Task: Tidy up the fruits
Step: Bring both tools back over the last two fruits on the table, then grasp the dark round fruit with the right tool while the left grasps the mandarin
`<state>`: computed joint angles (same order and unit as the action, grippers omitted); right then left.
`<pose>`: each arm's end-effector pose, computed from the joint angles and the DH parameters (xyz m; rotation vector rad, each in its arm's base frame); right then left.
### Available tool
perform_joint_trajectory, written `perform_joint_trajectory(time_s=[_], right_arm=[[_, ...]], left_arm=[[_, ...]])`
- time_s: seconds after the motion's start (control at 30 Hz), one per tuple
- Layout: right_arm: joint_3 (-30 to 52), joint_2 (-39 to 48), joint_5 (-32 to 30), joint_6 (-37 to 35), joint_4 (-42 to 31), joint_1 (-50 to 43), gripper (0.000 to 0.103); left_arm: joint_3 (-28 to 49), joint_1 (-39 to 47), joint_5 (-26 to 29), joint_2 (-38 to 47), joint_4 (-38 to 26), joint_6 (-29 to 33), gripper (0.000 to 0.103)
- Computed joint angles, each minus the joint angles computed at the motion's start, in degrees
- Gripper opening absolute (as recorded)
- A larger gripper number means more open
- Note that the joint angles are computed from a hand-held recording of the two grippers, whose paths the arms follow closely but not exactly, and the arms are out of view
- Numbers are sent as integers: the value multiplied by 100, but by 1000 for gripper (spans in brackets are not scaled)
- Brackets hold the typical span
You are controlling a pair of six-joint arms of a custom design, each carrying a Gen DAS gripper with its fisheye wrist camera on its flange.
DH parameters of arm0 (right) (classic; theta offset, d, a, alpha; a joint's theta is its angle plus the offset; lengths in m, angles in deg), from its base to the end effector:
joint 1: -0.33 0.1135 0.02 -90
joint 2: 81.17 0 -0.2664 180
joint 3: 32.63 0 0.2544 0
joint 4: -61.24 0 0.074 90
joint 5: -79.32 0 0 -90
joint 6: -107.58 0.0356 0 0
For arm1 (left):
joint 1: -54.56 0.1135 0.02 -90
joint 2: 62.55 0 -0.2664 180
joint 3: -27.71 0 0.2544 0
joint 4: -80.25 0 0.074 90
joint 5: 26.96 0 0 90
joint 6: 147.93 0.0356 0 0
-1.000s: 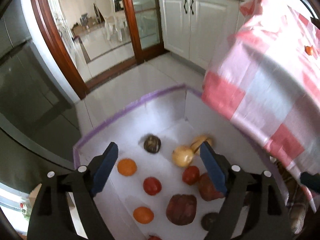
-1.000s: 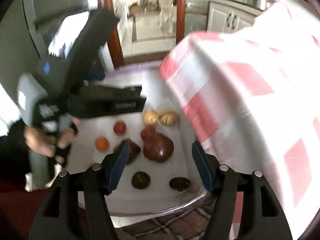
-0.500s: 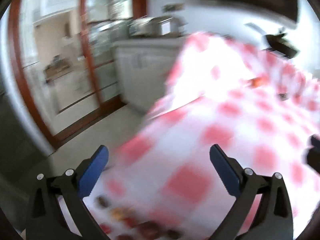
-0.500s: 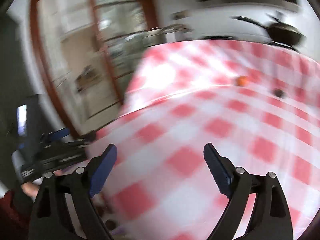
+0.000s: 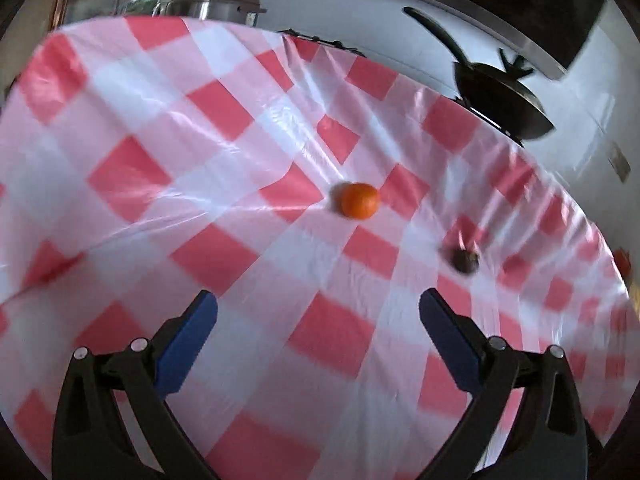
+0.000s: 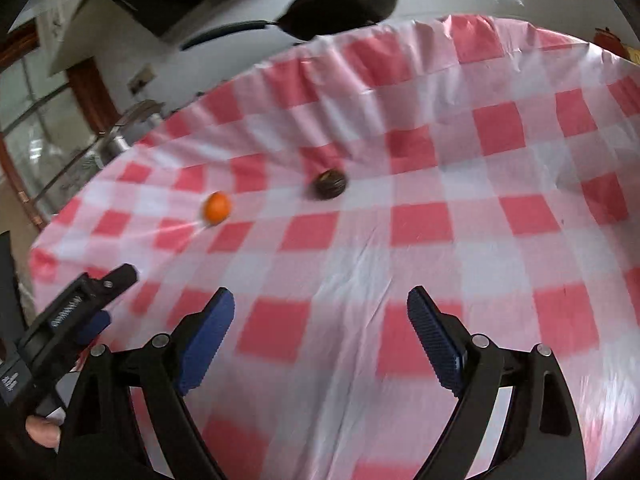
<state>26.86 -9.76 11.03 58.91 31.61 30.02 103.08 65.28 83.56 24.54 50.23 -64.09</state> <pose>0.2360 0.1194 0.2424 0.4188 2.2058 0.2354 0.3321 0.0502 0.2564 -0.1506 2.2654 -0.3690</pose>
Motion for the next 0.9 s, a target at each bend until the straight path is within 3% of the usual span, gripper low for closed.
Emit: perform_joint_trajectory(time_s=[0.13,0.27,0.5,0.6,0.67,0.7,0.9], right_arm=[[653,924,-314,-511,159,-645,86],[1976,2277,-402,-918,-140,-967,85],[4445,4244,-193,-1129,-1210,-1185,71],[5185,4770,-101,-1164,-1799,-1201,54],[5169,4764,-55,-1114,-1838,-1199,43],[5045,4687,-81,-1097,-1799,-1197,43],[2710,3039,-297,-815,-493,-1028,42]], left_arm=[[129,9,92,469,286,-280,101],[-6,286,777,497,506,-228,101],[90,271,941,616,401,-182,101],[79,270,952,614,398,-168,101],[88,245,922,619,382,-149,101],[94,234,907,618,366,-131,101],[78,225,904,597,347,-61,101]])
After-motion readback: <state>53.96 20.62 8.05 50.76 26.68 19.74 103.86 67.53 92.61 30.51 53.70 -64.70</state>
